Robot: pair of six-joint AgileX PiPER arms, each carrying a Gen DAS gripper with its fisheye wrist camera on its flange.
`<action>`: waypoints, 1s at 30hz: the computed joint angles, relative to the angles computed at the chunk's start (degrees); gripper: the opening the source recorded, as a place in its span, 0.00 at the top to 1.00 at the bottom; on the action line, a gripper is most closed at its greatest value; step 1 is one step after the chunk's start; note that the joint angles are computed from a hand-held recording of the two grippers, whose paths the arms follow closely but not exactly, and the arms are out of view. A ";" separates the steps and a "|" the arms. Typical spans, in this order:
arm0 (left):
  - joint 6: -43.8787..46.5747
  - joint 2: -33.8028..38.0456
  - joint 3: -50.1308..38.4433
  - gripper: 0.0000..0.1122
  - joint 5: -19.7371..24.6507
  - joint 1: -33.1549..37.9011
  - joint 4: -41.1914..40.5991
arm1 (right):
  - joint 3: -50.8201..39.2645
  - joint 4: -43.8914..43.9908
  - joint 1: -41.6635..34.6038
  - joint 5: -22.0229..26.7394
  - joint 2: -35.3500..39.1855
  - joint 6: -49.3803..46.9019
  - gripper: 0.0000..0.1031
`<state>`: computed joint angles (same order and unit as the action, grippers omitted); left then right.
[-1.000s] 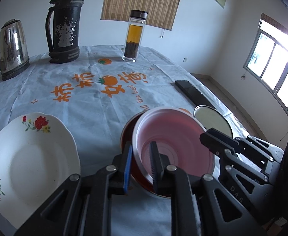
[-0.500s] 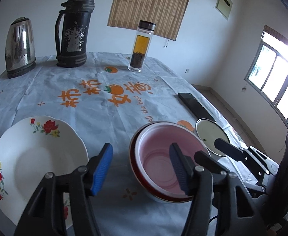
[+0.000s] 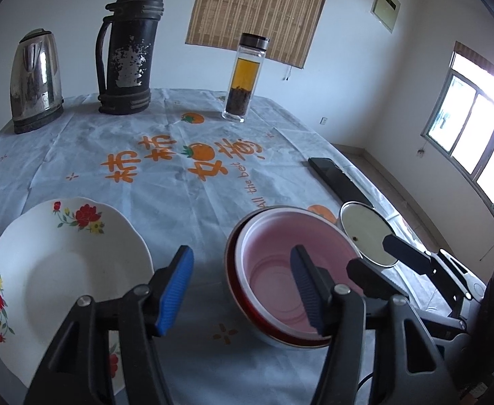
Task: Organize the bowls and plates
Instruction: 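Move the open left gripper to the rim of the white enamel bowl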
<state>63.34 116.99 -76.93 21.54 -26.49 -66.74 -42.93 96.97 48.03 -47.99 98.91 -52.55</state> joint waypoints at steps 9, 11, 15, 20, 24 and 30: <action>-0.91 0.82 -0.52 0.46 -0.76 -0.38 1.23 | 4.24 -2.75 0.32 -1.85 -2.34 5.93 0.42; -0.57 0.78 -0.35 0.46 -1.05 -0.48 0.94 | 5.41 -3.30 0.23 -2.18 -3.09 7.36 0.42; 4.11 0.01 0.99 0.46 -1.96 -0.46 -4.08 | 7.70 -3.83 0.44 -3.57 -4.64 9.64 0.42; 12.58 -1.10 3.15 0.46 -3.93 -0.67 -13.34 | 10.63 -4.12 -0.44 -4.95 -6.48 11.71 0.42; 19.38 -1.95 4.63 0.46 -5.79 -1.29 -20.24 | 13.12 -4.48 -2.62 -5.23 -7.83 13.85 0.42; 20.24 -2.81 5.26 0.46 -9.59 -3.56 -21.56 | 15.44 -5.81 -8.35 -4.12 -8.01 15.90 0.60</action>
<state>83.59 114.18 -71.66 11.95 -30.06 -88.30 -27.50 91.16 39.68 -52.11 90.90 -36.65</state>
